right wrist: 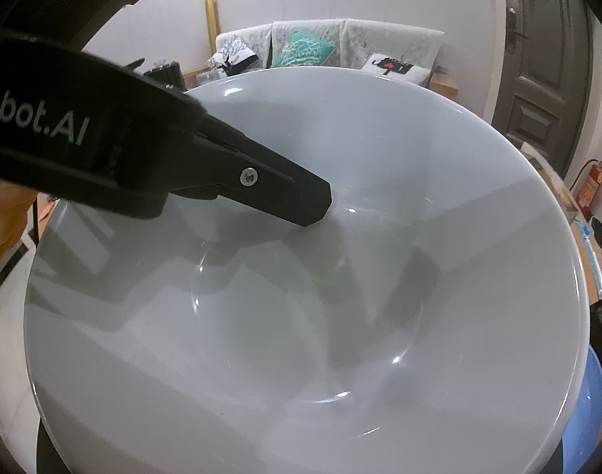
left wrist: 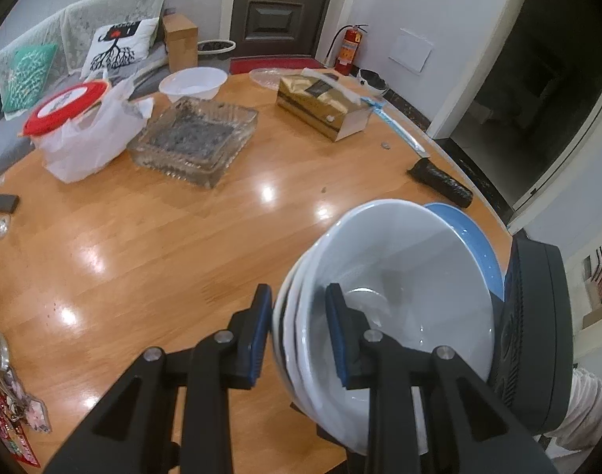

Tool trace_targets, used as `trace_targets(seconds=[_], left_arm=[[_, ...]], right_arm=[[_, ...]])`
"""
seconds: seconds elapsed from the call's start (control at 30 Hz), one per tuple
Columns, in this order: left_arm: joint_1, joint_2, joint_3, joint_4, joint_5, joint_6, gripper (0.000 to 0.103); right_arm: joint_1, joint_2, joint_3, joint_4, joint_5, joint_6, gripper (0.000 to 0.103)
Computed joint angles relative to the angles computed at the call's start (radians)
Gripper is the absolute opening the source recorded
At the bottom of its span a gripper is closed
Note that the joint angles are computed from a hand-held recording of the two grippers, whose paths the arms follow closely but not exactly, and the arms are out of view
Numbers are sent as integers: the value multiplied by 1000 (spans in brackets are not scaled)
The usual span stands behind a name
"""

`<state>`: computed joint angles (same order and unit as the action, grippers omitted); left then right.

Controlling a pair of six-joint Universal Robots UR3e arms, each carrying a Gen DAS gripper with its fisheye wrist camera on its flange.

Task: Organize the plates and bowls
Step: 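Lift the whole bowl and plate stack with both tools and carry it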

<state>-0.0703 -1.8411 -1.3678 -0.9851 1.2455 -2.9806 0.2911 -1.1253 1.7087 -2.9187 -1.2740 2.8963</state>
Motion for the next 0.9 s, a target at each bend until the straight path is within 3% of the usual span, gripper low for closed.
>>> trace_targets(seconds=[0.57, 0.9], left_arm=[[-213, -201, 362, -106, 86, -107, 23], [-327, -467, 781, -256, 106, -172, 23]], right_arm=[[-196, -272, 305, -41, 83, -66, 102], [-393, -411, 479, -18, 168, -177, 102]])
